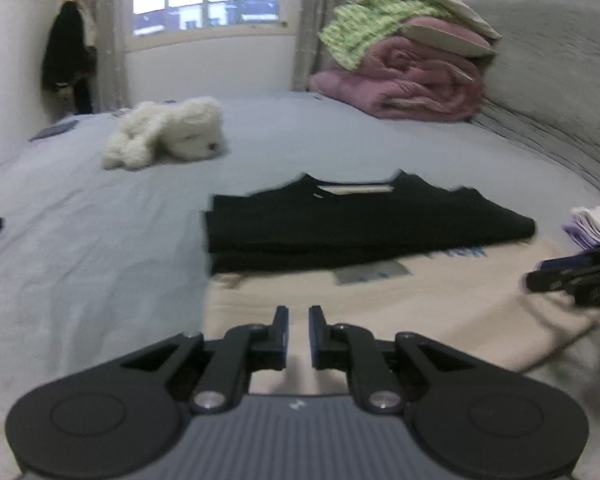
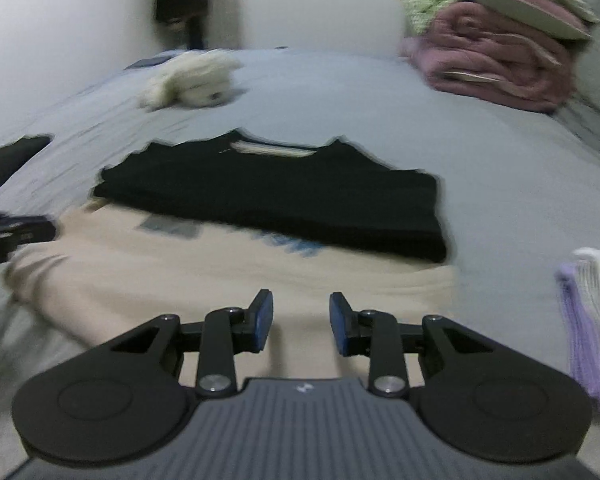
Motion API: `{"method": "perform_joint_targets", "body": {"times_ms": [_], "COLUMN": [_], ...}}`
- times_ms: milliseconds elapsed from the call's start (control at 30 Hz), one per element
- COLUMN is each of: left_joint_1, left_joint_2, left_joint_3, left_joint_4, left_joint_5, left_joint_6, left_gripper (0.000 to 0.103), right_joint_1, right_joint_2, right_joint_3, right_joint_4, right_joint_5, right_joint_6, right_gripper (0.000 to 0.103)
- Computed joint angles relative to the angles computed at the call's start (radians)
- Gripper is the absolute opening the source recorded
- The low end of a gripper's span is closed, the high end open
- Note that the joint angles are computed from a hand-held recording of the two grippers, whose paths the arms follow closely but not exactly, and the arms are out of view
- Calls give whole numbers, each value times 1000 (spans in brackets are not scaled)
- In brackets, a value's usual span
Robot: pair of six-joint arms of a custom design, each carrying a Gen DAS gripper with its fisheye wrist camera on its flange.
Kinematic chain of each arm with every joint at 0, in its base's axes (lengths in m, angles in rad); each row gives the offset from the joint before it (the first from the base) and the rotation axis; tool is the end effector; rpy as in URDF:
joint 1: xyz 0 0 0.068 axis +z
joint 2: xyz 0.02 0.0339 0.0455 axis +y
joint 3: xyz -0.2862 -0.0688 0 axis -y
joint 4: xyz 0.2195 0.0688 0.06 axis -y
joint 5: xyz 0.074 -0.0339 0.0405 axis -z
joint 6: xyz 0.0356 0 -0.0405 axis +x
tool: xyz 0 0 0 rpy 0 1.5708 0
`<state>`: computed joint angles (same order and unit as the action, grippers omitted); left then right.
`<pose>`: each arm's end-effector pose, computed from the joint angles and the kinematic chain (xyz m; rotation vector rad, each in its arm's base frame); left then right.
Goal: Fold clothes
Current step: 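Move both open grippers toward the long side edge of the cream shirt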
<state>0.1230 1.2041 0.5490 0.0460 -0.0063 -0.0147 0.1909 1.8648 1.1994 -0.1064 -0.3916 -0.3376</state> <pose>0.2162 0.0270 0.2318 -0.1536 2.1753 0.0684 0.3796 0.0872 0.2245 -0.7842 2.1631 0.3826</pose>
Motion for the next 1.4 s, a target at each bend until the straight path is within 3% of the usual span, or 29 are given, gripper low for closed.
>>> {"method": "perform_joint_targets", "body": {"times_ms": [167, 367, 867, 1400], "left_joint_1": [-100, -67, -53, -80], "left_joint_2": [52, 96, 48, 58], "left_joint_3": [-16, -57, -58, -78], "left_joint_4": [39, 108, 54, 88], "left_joint_5": [-48, -19, -18, -64], "left_joint_6": [-7, 1, -11, 25], "left_gripper": [11, 14, 14, 15], "right_joint_1": [57, 72, 63, 31], "right_joint_2": [-4, 8, -24, -58], "right_joint_3": [-46, -73, -115, -156], "right_joint_4": [28, 50, 50, 42], "right_joint_5": [-13, -7, -24, -43], "right_joint_6": [-14, -43, -77, -146], "right_gripper": [32, 32, 32, 31]}}
